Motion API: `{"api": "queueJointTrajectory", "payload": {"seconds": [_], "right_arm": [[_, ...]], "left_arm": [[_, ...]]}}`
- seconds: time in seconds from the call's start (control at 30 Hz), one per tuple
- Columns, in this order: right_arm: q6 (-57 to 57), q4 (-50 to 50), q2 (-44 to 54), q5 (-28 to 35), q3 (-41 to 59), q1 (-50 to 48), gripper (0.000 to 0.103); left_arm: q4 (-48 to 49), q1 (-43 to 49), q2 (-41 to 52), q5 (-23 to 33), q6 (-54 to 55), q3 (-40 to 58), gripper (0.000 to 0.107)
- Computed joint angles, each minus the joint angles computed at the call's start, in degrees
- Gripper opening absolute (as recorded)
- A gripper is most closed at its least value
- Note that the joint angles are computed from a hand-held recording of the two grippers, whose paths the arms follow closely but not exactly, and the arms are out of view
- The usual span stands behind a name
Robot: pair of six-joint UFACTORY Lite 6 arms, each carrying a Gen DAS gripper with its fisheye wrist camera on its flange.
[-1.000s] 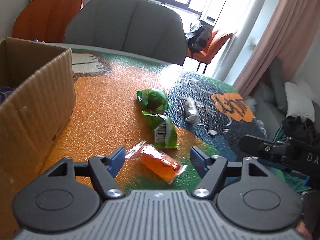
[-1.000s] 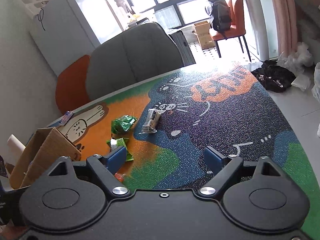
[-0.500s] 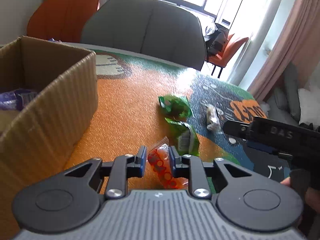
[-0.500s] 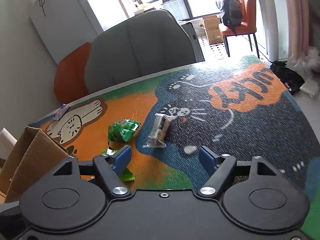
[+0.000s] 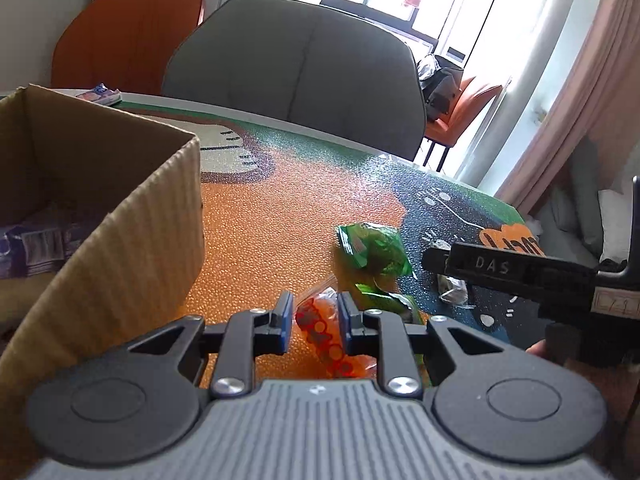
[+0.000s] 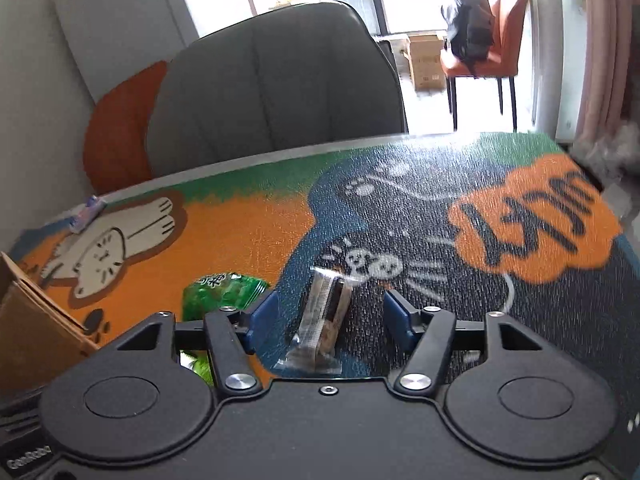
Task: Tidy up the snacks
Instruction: 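Grasp the orange pack with the left tool while the right tool grasps the small white pack, then carry the orange pack and small white pack over the cardboard box with both tools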
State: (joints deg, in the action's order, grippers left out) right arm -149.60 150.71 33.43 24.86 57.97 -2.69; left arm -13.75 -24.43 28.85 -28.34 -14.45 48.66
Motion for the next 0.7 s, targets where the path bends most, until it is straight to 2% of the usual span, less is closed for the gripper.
{"api": "queueJointTrajectory", "payload": {"seconds": [0.03,0.1,0.2,0.47,0.7], "right_arm": [[-4.2,4.0,-0.2,-0.8,-0.2,0.8,0.046],[-5.4,5.0,-0.6,-1.8,-0.4,0.8,0.018],[1.5,-2.6,-2.4,-1.3,-2.4,-1.0,0.017],[2.6,-2.8,-13.5,0.9,-15.1,-2.3,0.017],[6.8,-5.3,-28.5,0.2,-25.5,-1.3,0.017]], "left_arm": [[0.7,0.2,0.2,-0.1,-0.7,0.1,0.022],[1.3,0.3,0.2,-0.4,-1.3,-0.2,0.022],[1.1,-0.1,-0.5,-1.1,-1.3,-1.4,0.022],[0.8,-1.6,-7.4,-1.5,-1.7,-7.2,0.022],[-3.3,-4.3,-19.6,-0.6,1.8,-15.1,0.022]]}}
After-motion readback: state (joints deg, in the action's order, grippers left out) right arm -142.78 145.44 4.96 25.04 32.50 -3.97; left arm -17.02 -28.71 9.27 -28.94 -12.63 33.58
